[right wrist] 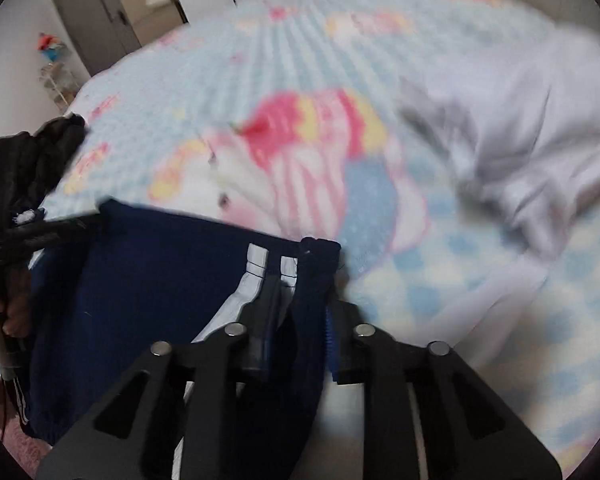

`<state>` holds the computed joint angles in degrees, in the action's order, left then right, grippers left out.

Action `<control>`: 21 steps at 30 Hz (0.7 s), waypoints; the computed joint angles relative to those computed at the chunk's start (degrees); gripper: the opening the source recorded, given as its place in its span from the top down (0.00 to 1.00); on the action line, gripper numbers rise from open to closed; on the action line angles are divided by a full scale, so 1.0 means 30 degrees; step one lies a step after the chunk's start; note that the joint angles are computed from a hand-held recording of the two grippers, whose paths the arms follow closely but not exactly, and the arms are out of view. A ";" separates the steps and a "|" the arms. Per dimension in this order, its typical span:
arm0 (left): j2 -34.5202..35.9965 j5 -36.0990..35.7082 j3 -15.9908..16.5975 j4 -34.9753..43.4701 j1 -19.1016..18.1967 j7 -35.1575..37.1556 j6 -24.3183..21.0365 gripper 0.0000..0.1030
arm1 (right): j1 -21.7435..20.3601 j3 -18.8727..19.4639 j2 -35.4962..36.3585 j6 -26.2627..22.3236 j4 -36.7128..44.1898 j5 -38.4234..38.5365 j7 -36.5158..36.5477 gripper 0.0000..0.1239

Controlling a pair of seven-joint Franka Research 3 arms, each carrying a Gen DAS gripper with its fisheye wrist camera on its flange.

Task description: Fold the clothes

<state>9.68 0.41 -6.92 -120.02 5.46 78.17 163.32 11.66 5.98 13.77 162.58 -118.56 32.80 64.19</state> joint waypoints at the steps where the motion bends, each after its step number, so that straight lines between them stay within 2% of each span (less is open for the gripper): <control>1: -0.0665 0.0723 0.0297 -0.0698 -0.0278 -0.0863 0.0833 0.77 | -0.0059 0.0130 -0.0402 0.0540 -0.0373 0.0383 -0.0203 0.80; 3: -0.2525 0.1413 0.0446 -0.2476 -0.0485 -0.1824 0.2047 0.77 | -0.0058 0.0411 -0.1521 0.2301 -0.1438 0.1176 -0.1031 0.77; 5: -0.4621 0.1322 0.0421 -0.4400 -0.0790 -0.1587 0.2252 0.77 | -0.0160 0.0759 -0.2681 0.3126 -0.2324 0.2472 -0.2587 0.76; 7: -0.6623 0.0440 0.0805 -0.6306 -0.1594 -0.0609 0.1987 0.77 | -0.0287 0.0976 -0.3800 0.1849 -0.2723 0.5427 -0.5488 0.76; 10: -0.9206 -0.0020 0.1130 -0.8899 -0.2601 -0.0676 0.1345 0.77 | 0.0492 0.0540 -0.5358 -0.0489 -0.3784 0.7680 -0.7466 0.76; 13: -1.0471 -0.0082 0.1306 -1.0470 -0.3292 -0.1410 0.1063 0.77 | 0.1553 0.0370 -0.6137 -0.1508 -0.4892 0.6498 -0.6463 0.76; 15: -1.0788 0.0012 0.1203 -1.0962 -0.3472 -0.2045 0.0107 0.77 | 0.2087 0.0279 -0.6306 -0.2024 -0.5394 0.5088 -0.5122 0.76; 17: -1.0892 0.1797 -0.0075 -1.1179 -0.2373 -0.3962 -0.1040 0.77 | 0.2472 0.0238 -0.6446 -0.1768 -0.6026 0.3833 -0.4152 0.76; 19: -1.1367 0.2040 -0.0085 -1.1766 -0.2315 -0.4867 -0.0961 0.77 | 0.2706 0.0202 -0.6559 -0.1028 -0.6631 0.2566 -0.3374 0.76; 21: -1.2102 0.2091 0.0249 -1.2542 -0.2446 -0.5605 -0.0358 0.77 | 0.2894 -0.0078 -0.6913 -0.0752 -0.7134 0.2441 -0.3329 0.78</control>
